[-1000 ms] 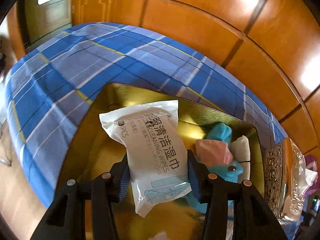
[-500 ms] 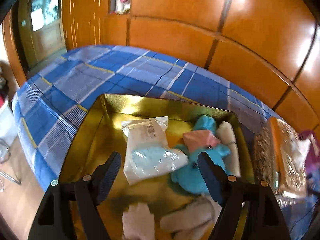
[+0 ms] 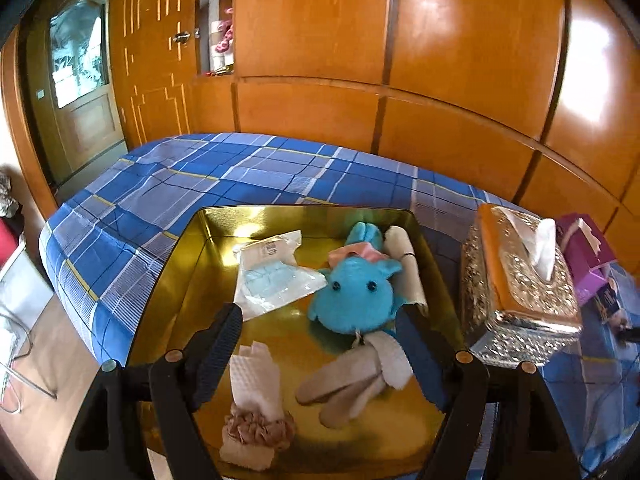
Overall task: Organize soft objects
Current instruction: 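Carry the wipes pack into the gold tray and open the left tool, then lift the brown scrunchie with the right tool and carry it to the tray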
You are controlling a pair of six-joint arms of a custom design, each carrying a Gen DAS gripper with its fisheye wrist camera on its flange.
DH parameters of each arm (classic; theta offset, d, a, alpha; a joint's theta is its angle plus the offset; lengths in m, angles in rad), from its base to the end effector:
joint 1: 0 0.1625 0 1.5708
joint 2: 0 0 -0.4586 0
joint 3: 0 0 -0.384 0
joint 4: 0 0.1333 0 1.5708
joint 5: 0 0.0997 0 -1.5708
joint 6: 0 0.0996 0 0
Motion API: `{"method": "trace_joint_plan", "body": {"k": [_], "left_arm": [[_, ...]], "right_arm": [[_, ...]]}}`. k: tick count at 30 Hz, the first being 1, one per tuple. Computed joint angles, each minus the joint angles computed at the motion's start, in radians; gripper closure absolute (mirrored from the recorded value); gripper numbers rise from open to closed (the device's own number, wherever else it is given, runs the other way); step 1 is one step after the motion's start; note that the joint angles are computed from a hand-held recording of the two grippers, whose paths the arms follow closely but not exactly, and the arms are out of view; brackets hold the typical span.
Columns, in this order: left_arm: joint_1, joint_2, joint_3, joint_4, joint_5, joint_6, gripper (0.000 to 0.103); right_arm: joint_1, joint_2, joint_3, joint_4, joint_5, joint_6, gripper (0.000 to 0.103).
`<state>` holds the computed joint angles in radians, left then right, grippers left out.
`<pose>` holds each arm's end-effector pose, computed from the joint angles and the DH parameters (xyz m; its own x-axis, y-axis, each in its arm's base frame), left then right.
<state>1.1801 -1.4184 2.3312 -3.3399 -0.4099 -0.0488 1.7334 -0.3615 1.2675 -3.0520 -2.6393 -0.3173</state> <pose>0.0555 -0.4552 0.3613 -0.6438 -0.5178 -0.5634 0.2184 0.5813 -0.7838 0.1710 -0.7579 0.0365 -0.4823 0.1146 0.8685 -0.3014 0.9092 -0.2874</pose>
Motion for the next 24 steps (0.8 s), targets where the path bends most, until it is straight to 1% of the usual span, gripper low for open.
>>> {"method": "trace_joint_plan", "body": {"k": [8, 14, 20, 22, 24], "left_arm": [[-0.029, 0.006, 0.020, 0.009, 0.009, -0.014, 0.021], [-0.031, 0.006, 0.026, 0.040, 0.006, -0.035, 0.020], [-0.038, 0.011, 0.036, 0.042, 0.007, -0.031, 0.019], [-0.040, 0.010, 0.036, 0.053, 0.004, -0.028, 0.019], [-0.042, 0.011, 0.037, 0.049, 0.001, -0.011, 0.019]], "right_arm": [[-0.002, -0.004, 0.004, 0.003, 0.008, 0.006, 0.083], [-0.002, -0.005, 0.004, 0.005, 0.009, 0.010, 0.083], [-0.008, -0.021, 0.012, 0.020, 0.032, 0.058, 0.085], [-0.012, -0.034, 0.019, 0.036, 0.052, 0.091, 0.086], [-0.018, -0.054, 0.031, 0.050, 0.088, 0.139, 0.086]]}}
